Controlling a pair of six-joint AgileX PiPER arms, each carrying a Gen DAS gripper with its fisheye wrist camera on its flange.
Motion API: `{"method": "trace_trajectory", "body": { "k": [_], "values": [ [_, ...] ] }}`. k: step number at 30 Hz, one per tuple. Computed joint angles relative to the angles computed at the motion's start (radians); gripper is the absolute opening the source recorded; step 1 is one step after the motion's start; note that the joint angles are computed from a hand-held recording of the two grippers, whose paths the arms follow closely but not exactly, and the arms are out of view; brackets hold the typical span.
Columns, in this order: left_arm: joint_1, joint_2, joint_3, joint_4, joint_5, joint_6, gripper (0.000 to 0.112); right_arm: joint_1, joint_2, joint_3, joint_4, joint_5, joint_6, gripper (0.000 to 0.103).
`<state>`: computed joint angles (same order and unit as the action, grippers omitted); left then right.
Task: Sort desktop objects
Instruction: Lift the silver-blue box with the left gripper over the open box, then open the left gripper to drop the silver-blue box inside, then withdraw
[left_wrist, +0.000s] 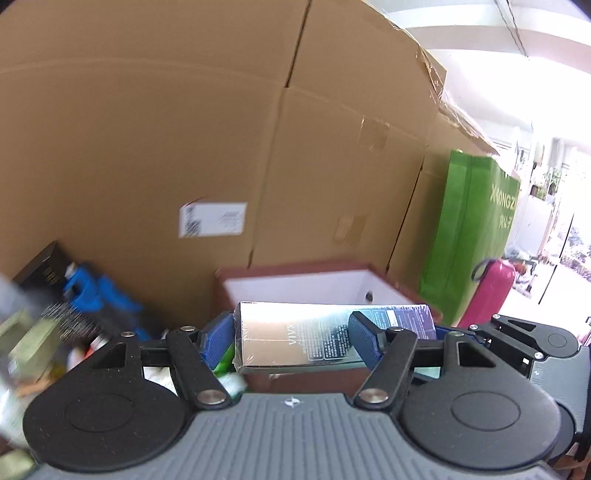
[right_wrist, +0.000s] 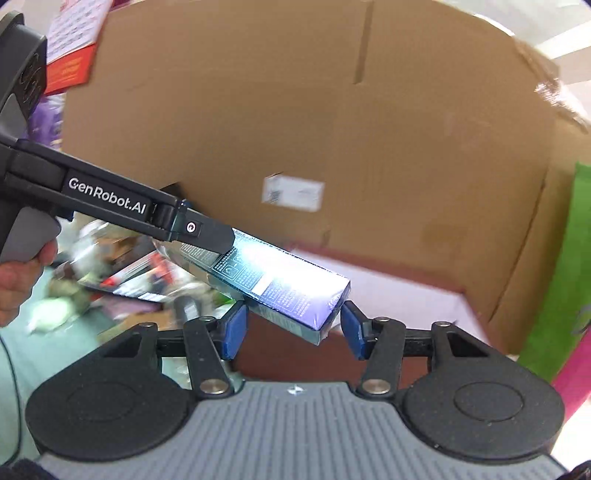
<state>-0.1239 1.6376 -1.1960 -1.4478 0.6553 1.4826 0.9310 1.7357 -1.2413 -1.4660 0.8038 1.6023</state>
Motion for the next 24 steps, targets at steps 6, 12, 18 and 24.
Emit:
{"method": "trace_trajectory", "body": {
  "k": [6, 12, 18, 24],
  "values": [
    [-0.128, 0.134, -0.139, 0.021, -0.114, -0.053, 0.07, -0.15, 0.01, -0.038, 0.044, -0.069, -0.05, 0.05],
    [-0.192, 0.277, -0.304, 0.188, -0.151, -0.253, 0.071, -0.251, 0.059, -0.051, 0.093, -0.124, -0.069, 0.05],
    [-0.221, 0.358, -0.41, 0.321, -0.168, -0.4, 0.071, -0.326, 0.097, -0.085, 0.198, -0.194, -0.167, 0.05],
    [-0.231, 0.411, -0.481, 0.417, -0.186, -0.521, 0.084, -0.37, 0.159, -0.16, 0.27, -0.237, -0.242, 0.052]
  ]
}}
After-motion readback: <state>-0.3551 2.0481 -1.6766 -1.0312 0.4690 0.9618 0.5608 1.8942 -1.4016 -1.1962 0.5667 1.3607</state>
